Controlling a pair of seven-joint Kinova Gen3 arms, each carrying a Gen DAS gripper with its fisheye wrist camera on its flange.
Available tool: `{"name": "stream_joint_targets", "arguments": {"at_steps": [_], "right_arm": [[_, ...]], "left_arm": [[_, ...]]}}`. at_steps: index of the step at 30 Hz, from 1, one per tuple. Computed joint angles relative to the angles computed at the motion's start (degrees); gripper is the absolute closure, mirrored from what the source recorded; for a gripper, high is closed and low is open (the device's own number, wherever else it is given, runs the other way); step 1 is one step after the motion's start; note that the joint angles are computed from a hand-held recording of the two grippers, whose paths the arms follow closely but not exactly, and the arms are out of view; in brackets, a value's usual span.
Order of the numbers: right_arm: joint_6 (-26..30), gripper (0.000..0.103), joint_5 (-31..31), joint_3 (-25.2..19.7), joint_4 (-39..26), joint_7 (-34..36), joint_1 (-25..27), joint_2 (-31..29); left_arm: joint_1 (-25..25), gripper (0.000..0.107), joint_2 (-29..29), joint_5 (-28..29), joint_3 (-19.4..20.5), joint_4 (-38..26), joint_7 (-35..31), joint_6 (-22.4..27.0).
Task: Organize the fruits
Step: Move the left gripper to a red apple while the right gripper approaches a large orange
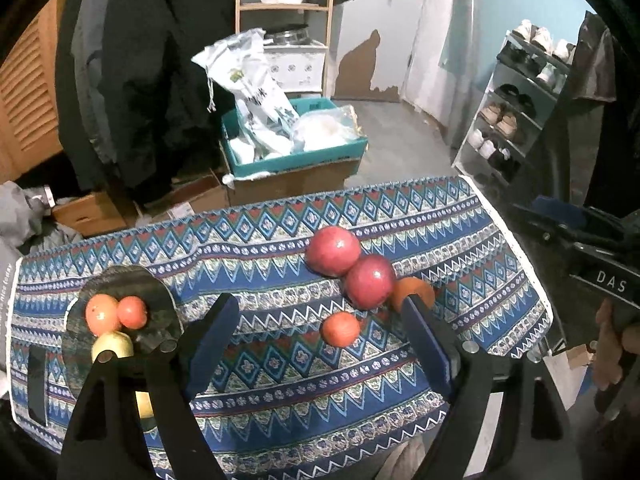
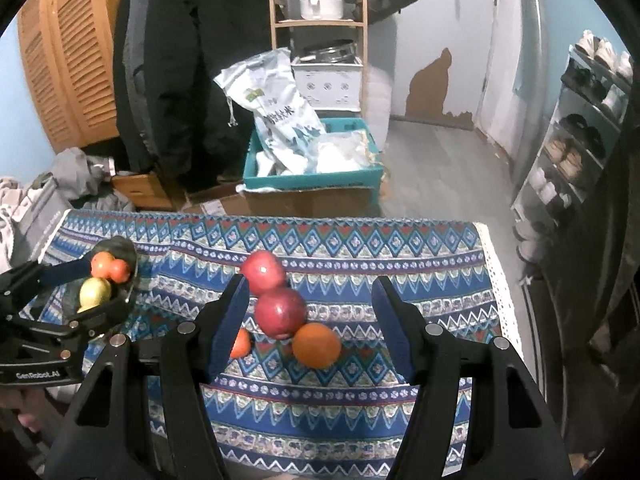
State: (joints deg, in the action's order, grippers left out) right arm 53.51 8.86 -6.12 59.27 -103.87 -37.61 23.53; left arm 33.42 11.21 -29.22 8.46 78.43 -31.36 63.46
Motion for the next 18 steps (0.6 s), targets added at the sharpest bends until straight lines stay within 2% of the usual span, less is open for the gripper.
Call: {"name": "stream_joint_targets", "arguments": {"at_steps": [11,18], "right_arm": [[3.91,0.039,-0.60,0.30,-2.62,1.01,-0.01,3.76],[7.87,0.039,-3.13,0.34,-5.72,2.08,0.92,7.95]], "left_arm": [[-1.41,0.023,2.59,3.93,-0.75,0.16,-3.25,-0.36],[-2.60,0.023,4.01,6.97,-1.60,1.23,-3.99,-1.51]]}}
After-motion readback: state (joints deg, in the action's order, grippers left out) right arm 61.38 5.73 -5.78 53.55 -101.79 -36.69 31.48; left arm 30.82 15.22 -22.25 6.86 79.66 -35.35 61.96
